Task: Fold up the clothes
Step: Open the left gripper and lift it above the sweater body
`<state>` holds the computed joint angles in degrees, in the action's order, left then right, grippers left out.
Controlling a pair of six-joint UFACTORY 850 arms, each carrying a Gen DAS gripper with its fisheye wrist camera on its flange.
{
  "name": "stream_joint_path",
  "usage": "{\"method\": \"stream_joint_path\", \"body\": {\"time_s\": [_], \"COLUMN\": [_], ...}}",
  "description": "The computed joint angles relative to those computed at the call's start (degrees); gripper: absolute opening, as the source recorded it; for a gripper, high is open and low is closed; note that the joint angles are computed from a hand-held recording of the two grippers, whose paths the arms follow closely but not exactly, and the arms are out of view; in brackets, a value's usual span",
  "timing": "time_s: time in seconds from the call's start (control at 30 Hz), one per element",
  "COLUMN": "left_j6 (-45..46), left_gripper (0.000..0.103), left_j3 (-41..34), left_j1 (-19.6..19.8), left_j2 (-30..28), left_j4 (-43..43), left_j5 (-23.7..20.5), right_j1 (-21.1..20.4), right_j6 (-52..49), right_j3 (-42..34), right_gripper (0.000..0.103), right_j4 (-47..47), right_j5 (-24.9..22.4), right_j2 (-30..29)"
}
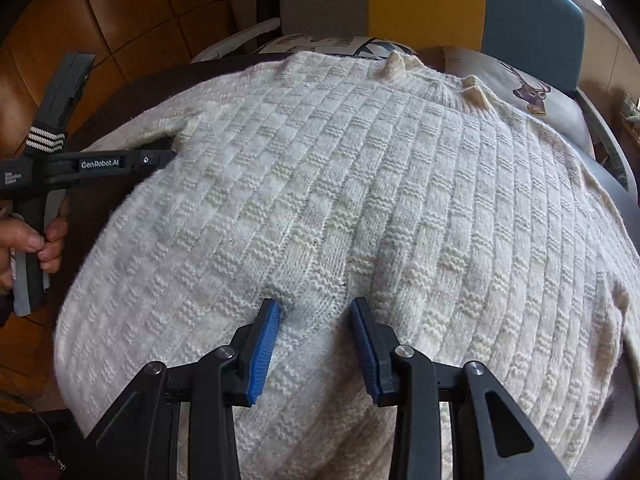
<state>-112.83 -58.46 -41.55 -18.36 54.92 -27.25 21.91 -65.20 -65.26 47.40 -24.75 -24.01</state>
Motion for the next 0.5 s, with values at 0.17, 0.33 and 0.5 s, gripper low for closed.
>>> {"method": "stream_joint_path", "body": {"time_s": [0.17,0.33,0.5], "left_j6": [-1.3,-8.2,-17.1], "left_gripper": [0.005,0.007,0.018], "left_j3": [0.6,-0.2,1.8], "left_j1": [1.9,0.2,-5.7], "left_j2": [0.7,2.6,6.4], "left_j4": [-1.0,3.2,13.8], "left_j5": [2.1,0.7,-1.3], "right_j1": [0.4,-0.3,-1.1], "right_j6": [-0.8,-5.1,-8.4], "right_j3": [0.9,3.0,6.5], "right_gripper": [0.037,0.039,0.039], "right_j4": [0.9,5.8,8.9], "right_j5": [2.0,2.1,3.5], "right_j2": [0.6,2.7,6.7]}}
